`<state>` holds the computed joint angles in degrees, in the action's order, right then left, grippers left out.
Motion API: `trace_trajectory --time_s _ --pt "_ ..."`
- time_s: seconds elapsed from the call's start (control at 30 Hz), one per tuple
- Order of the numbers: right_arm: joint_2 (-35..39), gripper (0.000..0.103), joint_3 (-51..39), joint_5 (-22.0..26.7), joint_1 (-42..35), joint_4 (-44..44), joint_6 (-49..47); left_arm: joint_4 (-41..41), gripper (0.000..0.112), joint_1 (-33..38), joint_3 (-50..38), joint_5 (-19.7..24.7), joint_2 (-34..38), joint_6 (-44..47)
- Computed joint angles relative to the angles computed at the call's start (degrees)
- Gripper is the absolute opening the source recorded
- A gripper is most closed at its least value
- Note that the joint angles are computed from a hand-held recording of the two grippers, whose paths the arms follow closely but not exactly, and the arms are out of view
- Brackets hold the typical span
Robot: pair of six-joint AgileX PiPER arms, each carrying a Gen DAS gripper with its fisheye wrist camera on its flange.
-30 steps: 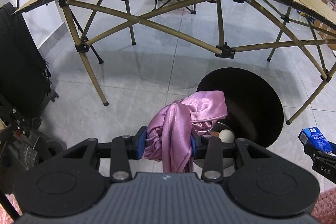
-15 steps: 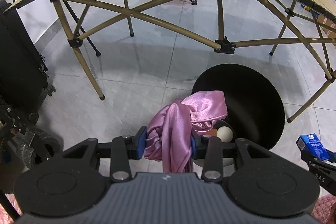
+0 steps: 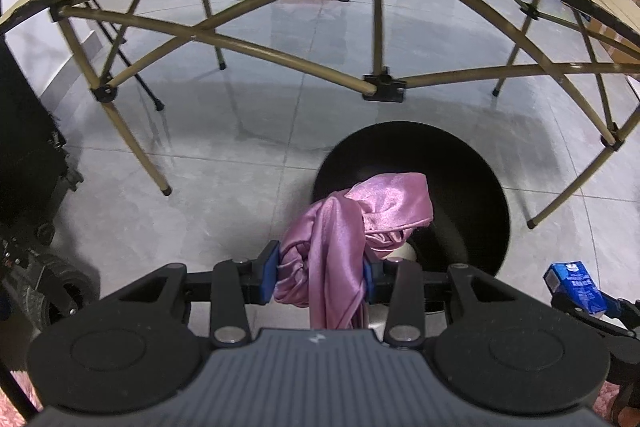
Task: Collect trash
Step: 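Position the left tool over the bin and open it to drop the cloth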
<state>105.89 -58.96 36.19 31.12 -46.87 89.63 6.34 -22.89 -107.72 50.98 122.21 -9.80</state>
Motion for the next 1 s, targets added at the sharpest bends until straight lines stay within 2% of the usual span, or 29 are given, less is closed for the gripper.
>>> trace_trajectory --time_s 0.4,1.0 --pt "-0.45 0.050 2.11 -1.42 -1.85 -1.00 1.73 -0.10 0.039 -3.92 -9.84 6.07 6.26 -0.40" --pt "0.45 0.050 2.86 -1.28 -3.73 -1.36 3.03 -0.42 0.039 -7.41 -32.22 18.45 18.98 -1.77"
